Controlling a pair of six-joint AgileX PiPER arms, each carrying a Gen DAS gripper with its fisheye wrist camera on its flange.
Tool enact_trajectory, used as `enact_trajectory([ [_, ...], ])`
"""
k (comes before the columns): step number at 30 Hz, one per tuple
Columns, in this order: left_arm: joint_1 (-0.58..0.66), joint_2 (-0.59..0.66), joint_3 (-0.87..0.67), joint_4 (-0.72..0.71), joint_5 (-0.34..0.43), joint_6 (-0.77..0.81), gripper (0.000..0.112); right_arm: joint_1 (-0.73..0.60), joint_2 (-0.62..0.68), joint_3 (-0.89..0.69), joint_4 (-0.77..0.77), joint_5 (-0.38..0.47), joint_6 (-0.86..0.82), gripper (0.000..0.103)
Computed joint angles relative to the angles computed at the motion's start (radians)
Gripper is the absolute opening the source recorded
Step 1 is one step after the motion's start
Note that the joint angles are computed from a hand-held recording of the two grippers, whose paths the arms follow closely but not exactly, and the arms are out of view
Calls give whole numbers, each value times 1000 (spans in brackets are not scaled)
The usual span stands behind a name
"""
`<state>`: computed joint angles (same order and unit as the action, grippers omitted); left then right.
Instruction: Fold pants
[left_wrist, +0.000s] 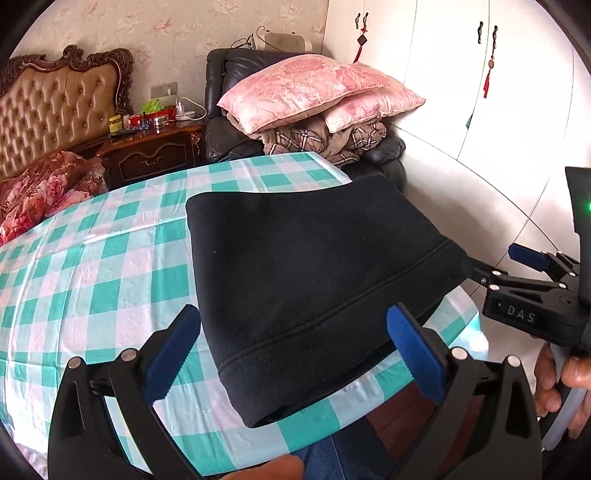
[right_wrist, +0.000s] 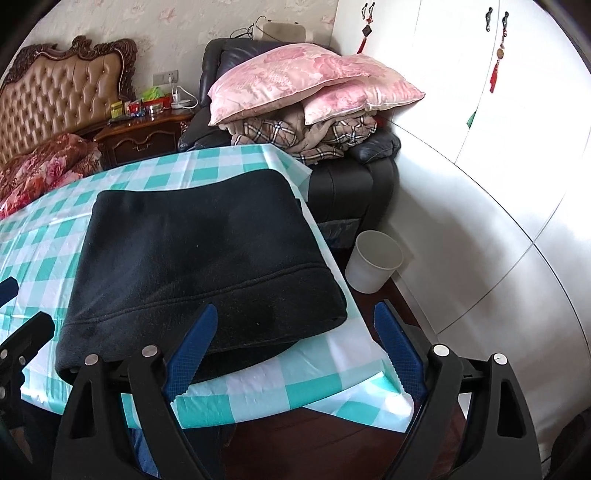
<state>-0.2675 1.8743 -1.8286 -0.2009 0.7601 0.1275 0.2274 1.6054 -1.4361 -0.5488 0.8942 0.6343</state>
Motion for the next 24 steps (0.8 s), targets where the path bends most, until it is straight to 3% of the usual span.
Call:
enact_trajectory([
  [24,-7,0,-15,27,5,-21,101,-13,2,-8,31,-9,-28,84],
])
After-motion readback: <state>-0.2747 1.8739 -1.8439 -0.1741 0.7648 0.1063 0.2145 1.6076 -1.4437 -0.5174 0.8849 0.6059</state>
